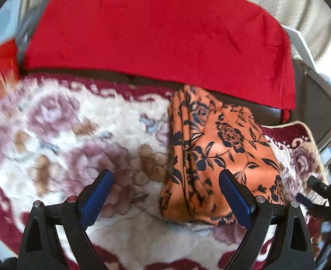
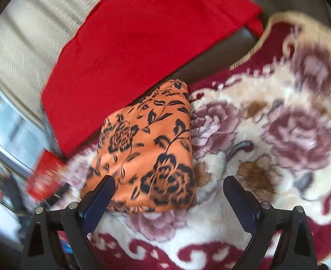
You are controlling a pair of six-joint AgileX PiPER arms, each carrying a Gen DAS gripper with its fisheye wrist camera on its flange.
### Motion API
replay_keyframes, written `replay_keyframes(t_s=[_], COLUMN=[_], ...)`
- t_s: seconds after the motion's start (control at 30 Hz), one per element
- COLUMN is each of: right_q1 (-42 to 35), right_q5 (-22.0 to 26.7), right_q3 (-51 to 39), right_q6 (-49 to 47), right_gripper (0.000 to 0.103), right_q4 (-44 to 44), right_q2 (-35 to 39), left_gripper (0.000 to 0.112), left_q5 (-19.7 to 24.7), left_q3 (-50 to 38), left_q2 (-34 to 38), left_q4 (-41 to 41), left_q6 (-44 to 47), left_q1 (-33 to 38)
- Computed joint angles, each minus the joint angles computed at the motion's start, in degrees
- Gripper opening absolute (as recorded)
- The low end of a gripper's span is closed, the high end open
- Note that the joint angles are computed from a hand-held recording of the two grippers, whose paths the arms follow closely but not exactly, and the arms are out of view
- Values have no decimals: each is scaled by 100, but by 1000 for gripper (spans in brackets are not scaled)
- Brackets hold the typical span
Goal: Fold small clothes
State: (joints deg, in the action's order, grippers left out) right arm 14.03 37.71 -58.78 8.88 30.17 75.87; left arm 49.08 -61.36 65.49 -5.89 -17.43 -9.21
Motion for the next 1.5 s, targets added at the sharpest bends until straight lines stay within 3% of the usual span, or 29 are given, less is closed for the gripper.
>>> replay_keyframes(t_s=[0.07,0.13,0.17,0.2,0.27,0.33,0.37,0.47,0.53,0.57,0.6,0.77,0.83,0.93,0.97,1.03,1.1,1.2,1.27,1.3,1.37,1.5], right_q1=[-522,-932,-990,-929,-850,-594,-416,367,503,396,218,-407,-614,-736,-731,-443,9,772,855,776,480,127], right_q5=[307,838,965,1019,1199,1229,1179,659,735,816,735,511,731,1322,1592,1937,2135,1630,1731,1638,1103,746], right_q3=[-141,-442,-546,-707,-904,-1175,-1280,-1402,-1503,-1491,-1303,-1070,-1564,-3037,-3606,-4730,-5373,-4985,-4979,-4904,-4278,-3413], right_q6=[-969,-1973,-2336,-2531,-2631,-2263,-1897,-933,-573,-600,-729,-1909,-2036,-1373,-1176,-427,-93,46,386,468,248,-451], right_gripper=[98,98,98,98,96,41,38,37,45,66,71,80,80,80,79,45,36,36,42,59,79,82], right_q4=[1146,2203,2503,2603,2718,2257,1826,132,-299,-180,153,1986,2335,1887,1699,750,-396,-2070,-2441,-2284,-1328,-133], right_q2=[440,1168,1451,1721,2113,2385,2324,1786,1871,1987,1937,1798,2284,3502,3920,4469,4398,3799,3956,3977,3625,3051], left_gripper=[93,76,55,45,39,27,25,26,28,28,28,31,35,44,46,48,51,54,54,54,57,76], left_q5=[-76,-172,-140,-117,-210,-182,-212,-424,-451,-422,-407,-368,-382,-374,-368,-356,-382,-361,-132,15,203,373], left_q3=[89,235,280,335,519,543,539,716,793,797,804,833,845,839,835,840,858,866,750,710,531,-66], left_q2=[216,375,483,573,603,566,521,439,459,447,423,402,460,537,533,533,544,559,496,395,274,603], left_q4=[-790,-1231,-1446,-1657,-2060,-2195,-2066,-1924,-2138,-2190,-2190,-2290,-2390,-2434,-2397,-2390,-2373,-2470,-2570,-2687,-2945,-3487], left_q6=[618,985,1235,1449,1824,1984,1905,1869,2059,2140,2159,2273,2394,2396,2372,2425,2438,2470,2503,2631,2894,3302], left_q1=[344,492,574,641,783,814,738,592,701,741,733,808,893,968,968,996,1012,1086,1209,1360,1639,1948])
